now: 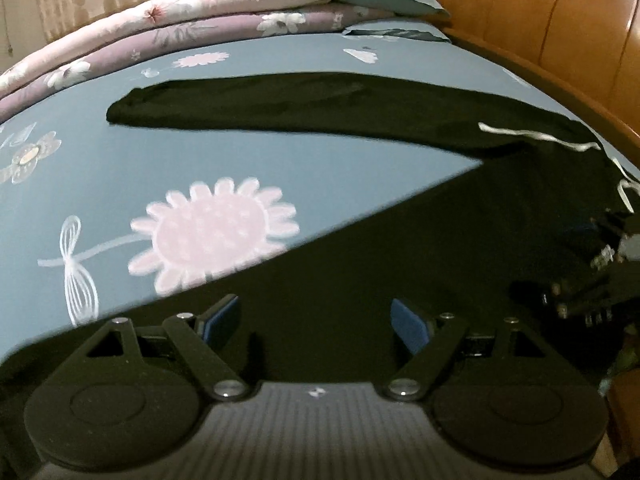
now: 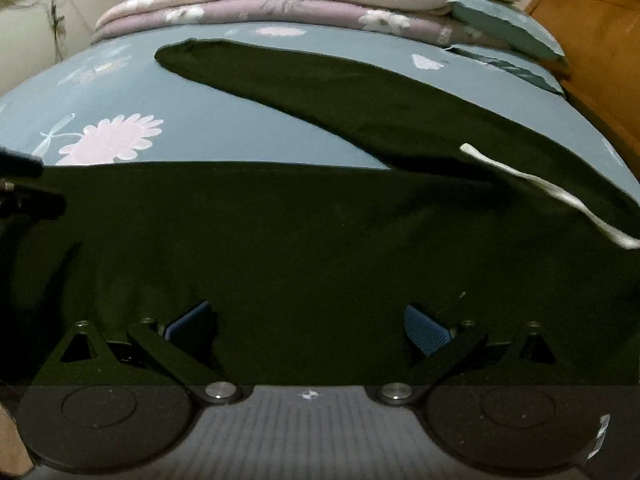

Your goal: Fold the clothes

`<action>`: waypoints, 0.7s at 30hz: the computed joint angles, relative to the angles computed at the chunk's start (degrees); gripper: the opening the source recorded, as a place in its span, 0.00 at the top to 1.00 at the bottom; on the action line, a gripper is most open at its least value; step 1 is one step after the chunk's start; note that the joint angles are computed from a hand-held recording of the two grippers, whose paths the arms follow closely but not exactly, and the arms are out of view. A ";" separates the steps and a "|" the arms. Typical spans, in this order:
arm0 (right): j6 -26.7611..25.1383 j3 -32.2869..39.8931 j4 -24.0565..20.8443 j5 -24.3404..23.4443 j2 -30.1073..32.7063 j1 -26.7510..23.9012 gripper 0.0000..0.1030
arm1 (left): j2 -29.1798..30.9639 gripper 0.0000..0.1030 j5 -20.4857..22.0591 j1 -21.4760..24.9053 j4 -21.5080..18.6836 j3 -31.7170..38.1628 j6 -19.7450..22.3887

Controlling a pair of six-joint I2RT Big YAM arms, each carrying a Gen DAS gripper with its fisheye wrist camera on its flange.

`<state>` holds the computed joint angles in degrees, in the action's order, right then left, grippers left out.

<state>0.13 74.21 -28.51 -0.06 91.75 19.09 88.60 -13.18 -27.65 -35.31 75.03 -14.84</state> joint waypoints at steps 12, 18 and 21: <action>1.49 -3.93 4.89 -4.96 -2.43 3.13 0.00 | -8.46 0.19 -5.58 -0.06 1.34 -12.32 -7.40; -2.35 -6.73 8.95 -0.65 -2.83 6.09 0.00 | -13.66 0.19 -6.26 3.68 1.96 -16.64 -14.18; -1.68 -6.84 9.11 -0.72 -2.83 6.08 0.00 | -14.24 0.19 -4.58 6.50 5.68 -17.41 -14.43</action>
<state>-1.55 67.37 -19.40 -0.78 88.92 25.17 74.36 -17.76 -21.15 -29.63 57.62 -29.27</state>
